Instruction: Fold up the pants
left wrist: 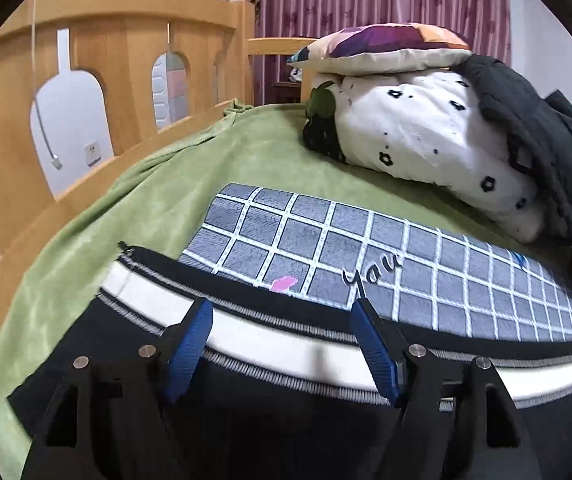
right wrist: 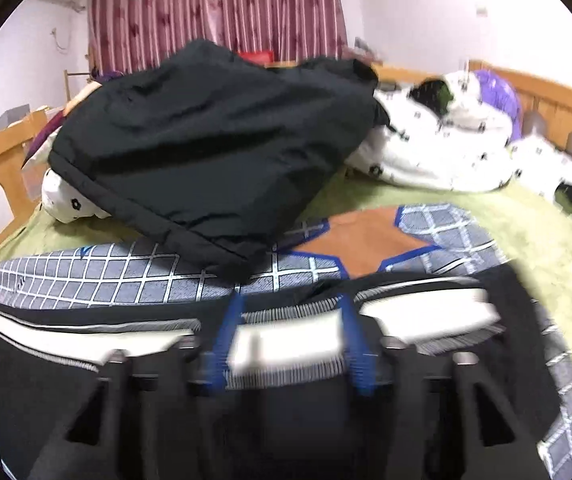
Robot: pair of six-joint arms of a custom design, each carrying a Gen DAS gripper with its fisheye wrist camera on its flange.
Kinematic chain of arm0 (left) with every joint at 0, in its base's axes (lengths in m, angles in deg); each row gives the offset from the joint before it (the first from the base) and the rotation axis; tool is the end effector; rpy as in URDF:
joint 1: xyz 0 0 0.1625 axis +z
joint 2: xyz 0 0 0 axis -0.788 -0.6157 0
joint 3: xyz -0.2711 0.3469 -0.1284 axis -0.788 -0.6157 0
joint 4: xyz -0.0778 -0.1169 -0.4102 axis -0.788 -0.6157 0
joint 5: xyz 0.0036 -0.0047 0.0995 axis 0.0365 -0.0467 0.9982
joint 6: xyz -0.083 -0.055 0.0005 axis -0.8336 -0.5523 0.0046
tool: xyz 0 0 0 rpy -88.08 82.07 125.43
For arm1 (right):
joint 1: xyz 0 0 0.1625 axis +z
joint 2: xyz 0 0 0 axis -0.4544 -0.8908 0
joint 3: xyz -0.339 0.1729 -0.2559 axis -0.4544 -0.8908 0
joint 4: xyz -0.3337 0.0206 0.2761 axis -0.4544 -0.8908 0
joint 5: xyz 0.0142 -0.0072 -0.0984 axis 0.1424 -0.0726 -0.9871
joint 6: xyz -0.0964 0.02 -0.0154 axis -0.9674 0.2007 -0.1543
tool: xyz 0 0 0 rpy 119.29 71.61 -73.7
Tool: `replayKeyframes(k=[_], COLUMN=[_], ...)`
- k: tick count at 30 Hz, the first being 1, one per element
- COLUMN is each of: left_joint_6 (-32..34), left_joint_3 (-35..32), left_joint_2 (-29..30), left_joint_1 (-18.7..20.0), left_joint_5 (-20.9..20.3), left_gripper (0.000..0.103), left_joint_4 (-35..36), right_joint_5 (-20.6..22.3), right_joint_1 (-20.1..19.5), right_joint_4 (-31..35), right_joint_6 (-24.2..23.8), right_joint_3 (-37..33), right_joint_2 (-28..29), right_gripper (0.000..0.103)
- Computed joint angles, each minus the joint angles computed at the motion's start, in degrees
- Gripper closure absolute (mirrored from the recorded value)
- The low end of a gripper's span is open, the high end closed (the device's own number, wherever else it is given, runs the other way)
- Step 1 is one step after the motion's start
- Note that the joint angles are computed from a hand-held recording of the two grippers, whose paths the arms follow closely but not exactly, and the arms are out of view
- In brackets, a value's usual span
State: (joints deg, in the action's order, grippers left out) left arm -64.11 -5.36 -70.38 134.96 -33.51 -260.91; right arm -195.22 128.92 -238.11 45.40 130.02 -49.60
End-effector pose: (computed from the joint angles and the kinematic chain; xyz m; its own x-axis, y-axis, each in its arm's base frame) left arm 0.1187 -0.7674 0.4630 -0.6383 -0.4912 -0.5927 0.2944 0.5557 -0.7775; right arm 0.2646 -0.8540 0.0701 -0.7461 -0.0531 0.6637 -0.5710 0.5639 -0.5967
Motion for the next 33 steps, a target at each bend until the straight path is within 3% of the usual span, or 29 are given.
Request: replayKeyframes(k=[3, 8, 15, 19, 23, 28, 32, 33], left_joint_6=[-4.95, -15.64, -22.34, -25.52, -27.63, -28.41, -29.93, -29.53], left_joint_3=[6.33, 20.37, 34.20, 36.12, 33.03, 28.07, 24.82, 24.07], left_joint_2=[-5.01, -15.90, -25.20, -26.58, -24.89, -20.85, -18.32, -17.79], left_joint_1=[-0.57, -0.22, 1.67, 4.20, 6.07, 7.67, 8.49, 8.40], left_joint_5=[-1.13, -7.23, -12.88, -18.76, -23.31, -25.49, -26.61, -25.31], left_gripper=[0.033, 0.033, 0.033, 0.033, 0.031, 0.031, 0.033, 0.041], left_joint_4=[3.25, 9.40, 14.59, 14.07, 13.71, 12.09, 10.82, 10.84], right_joint_5=[-0.82, -1.42, 1.67, 3.16, 4.69, 10.33, 11.89, 11.99], right_joint_1=[0.65, 0.79, -1.27, -2.57, -3.90, -6.21, -7.00, -7.10], right_joint_4=[-3.34, -4.03, -1.51, -1.05, 2.18, 2.30, 2.55, 2.96], right_joint_6=[-1.73, 1.80, 12.23, 14.75, 17.89, 23.45, 24.99, 25.12], right_joint_3=[7.91, 23.58, 39.74, 42.07, 40.04, 37.00, 33.18, 32.20], right_joint_2=[-3.68, -12.21, -21.27, -21.55, -20.44, -19.12, -17.20, -16.82], right_gripper=[0.034, 0.034, 0.033, 0.033, 0.033, 0.033, 0.033, 0.033])
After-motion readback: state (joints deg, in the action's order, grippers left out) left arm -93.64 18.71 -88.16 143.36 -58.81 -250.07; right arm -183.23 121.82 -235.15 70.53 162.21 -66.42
